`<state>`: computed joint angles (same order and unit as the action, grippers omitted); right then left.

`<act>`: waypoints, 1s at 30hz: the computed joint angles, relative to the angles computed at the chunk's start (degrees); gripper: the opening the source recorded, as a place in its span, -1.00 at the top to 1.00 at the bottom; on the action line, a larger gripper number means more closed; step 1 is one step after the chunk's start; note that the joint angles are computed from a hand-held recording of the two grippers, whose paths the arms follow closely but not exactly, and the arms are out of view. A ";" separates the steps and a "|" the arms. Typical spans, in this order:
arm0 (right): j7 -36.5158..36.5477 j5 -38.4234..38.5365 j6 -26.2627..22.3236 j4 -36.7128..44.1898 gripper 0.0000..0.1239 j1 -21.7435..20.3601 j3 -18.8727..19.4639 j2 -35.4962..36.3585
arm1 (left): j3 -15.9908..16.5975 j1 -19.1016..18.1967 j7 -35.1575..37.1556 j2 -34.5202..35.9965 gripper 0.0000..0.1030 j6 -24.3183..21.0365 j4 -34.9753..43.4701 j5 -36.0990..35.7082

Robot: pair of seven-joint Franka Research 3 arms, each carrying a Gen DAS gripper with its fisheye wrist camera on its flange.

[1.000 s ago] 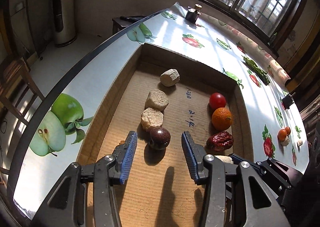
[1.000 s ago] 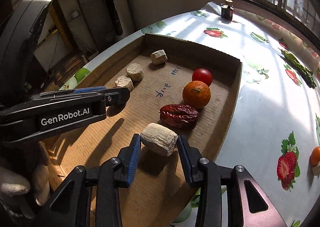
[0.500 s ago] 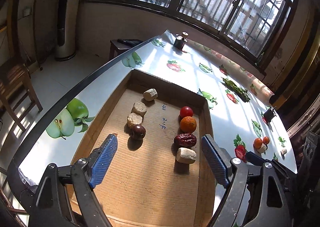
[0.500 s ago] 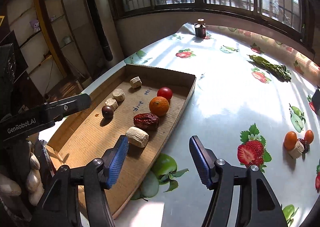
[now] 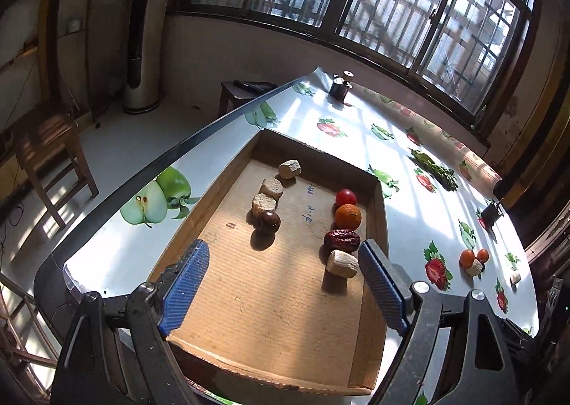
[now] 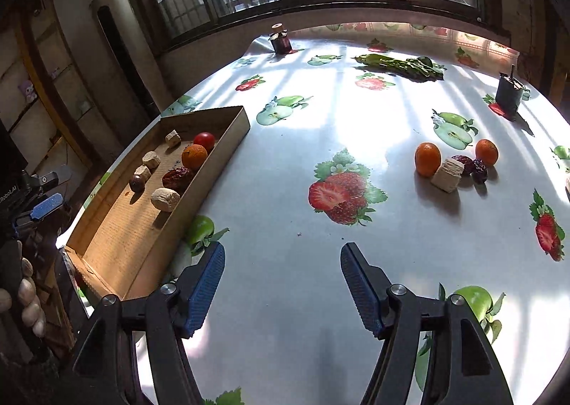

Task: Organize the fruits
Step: 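Move both open grippers back to the food pile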

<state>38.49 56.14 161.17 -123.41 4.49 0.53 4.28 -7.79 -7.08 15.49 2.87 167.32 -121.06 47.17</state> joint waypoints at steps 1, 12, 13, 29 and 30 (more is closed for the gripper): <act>-0.50 0.50 0.22 -0.42 -0.16 -0.16 -0.07 -0.31 | -0.41 -0.54 0.37 0.41 -0.65 -0.88 0.73 0.81; -1.82 2.75 0.55 -2.86 -0.18 -1.84 -2.14 -2.36 | -2.78 -8.76 3.67 4.83 -0.65 -16.52 9.38 12.76; -1.70 2.71 0.58 -2.96 -0.18 -2.00 -2.29 -2.41 | -2.78 -8.96 4.18 5.01 -0.65 -16.77 9.60 12.46; -0.52 1.23 -0.49 -3.39 -0.19 -6.01 -4.82 -2.36 | -2.79 -11.79 13.28 10.23 -0.65 -18.45 15.25 5.78; -0.33 1.00 -0.57 -3.28 -0.19 -6.49 -5.13 -2.36 | -2.88 -11.68 14.90 10.71 -0.65 -17.87 15.74 4.23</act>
